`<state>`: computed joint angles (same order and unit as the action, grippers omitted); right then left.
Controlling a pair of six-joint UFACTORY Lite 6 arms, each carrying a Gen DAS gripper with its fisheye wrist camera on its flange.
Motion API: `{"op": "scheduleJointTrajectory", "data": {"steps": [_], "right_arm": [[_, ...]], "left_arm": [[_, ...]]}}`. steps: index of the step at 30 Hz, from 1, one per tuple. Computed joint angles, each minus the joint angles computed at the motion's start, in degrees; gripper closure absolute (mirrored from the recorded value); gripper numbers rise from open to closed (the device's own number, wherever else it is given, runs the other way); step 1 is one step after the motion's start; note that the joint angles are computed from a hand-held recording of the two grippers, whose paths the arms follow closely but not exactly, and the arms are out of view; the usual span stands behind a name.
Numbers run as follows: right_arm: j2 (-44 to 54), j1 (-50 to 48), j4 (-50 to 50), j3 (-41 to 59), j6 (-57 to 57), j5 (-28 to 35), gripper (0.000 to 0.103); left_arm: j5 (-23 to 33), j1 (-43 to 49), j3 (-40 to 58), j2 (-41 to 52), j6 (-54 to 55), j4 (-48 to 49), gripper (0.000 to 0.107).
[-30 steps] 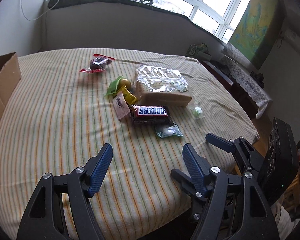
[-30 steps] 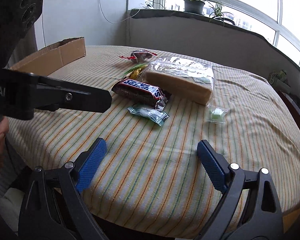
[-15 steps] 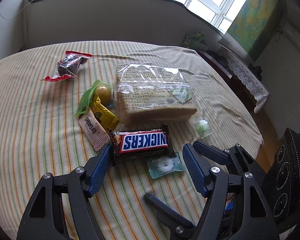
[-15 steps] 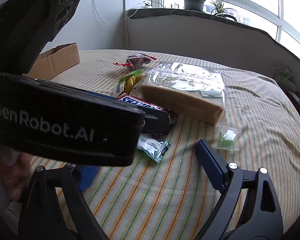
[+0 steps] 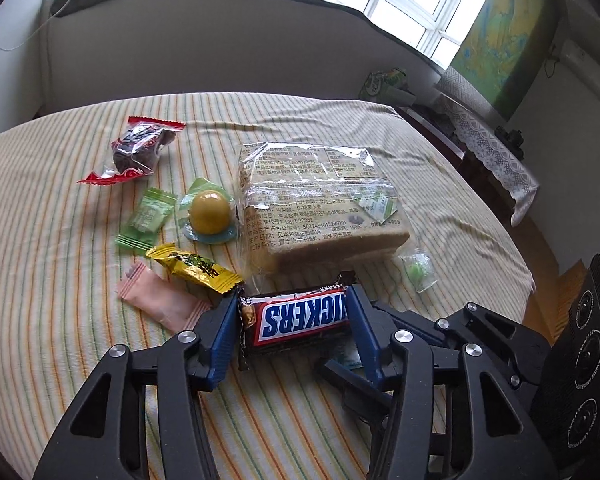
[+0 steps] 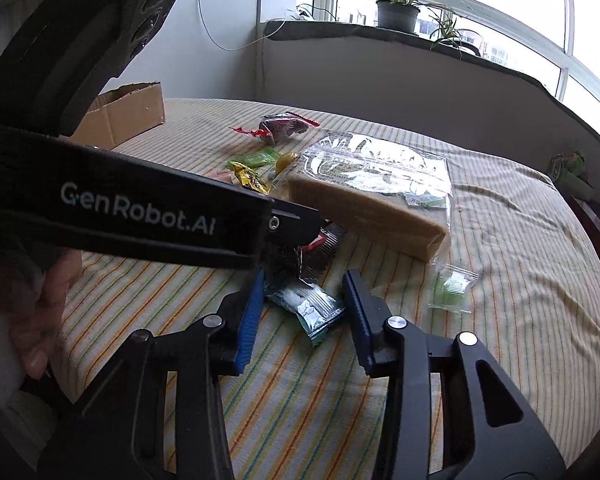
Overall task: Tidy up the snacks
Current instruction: 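Grasp the black Snickers bar with left tool while right tool grasps the green packet, then lift the Snickers bar with left tool while right tool lifts the green packet toward the box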
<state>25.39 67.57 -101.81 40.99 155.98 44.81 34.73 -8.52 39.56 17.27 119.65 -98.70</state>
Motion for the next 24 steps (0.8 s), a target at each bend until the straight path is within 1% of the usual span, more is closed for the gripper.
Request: {"op": "scheduleJointTrajectory", "data": {"steps": [4, 8, 13, 18, 24], "right_arm": [[-1.42, 2.55, 2.57, -2.2, 0.73, 1.58, 0.062], [-2.94, 4.64, 4.67, -4.78, 2.81, 3.2, 0.062], [-4.05, 6.08, 7.41, -5.37, 2.31, 5.27, 0.062], [-6.81, 6.58, 8.57, -7.1, 2.3, 7.15, 0.062], [-7.98, 6.18, 8.69, -7.77, 1.93, 6.96, 0.062]], "left_arm": [[2.22, 3.73, -1.46, -1.56, -2.16, 2.59, 0.057], [5.32, 9.29, -4.51, -4.28, -2.11, 5.34, 0.057], [7.22, 13.19, -7.57, -7.68, -0.76, 5.26, 0.057], [8.32, 14.81, -9.18, -9.84, 0.51, 4.57, 0.057], [8.45, 14.98, -9.88, -11.02, 1.18, 3.51, 0.057]]}}
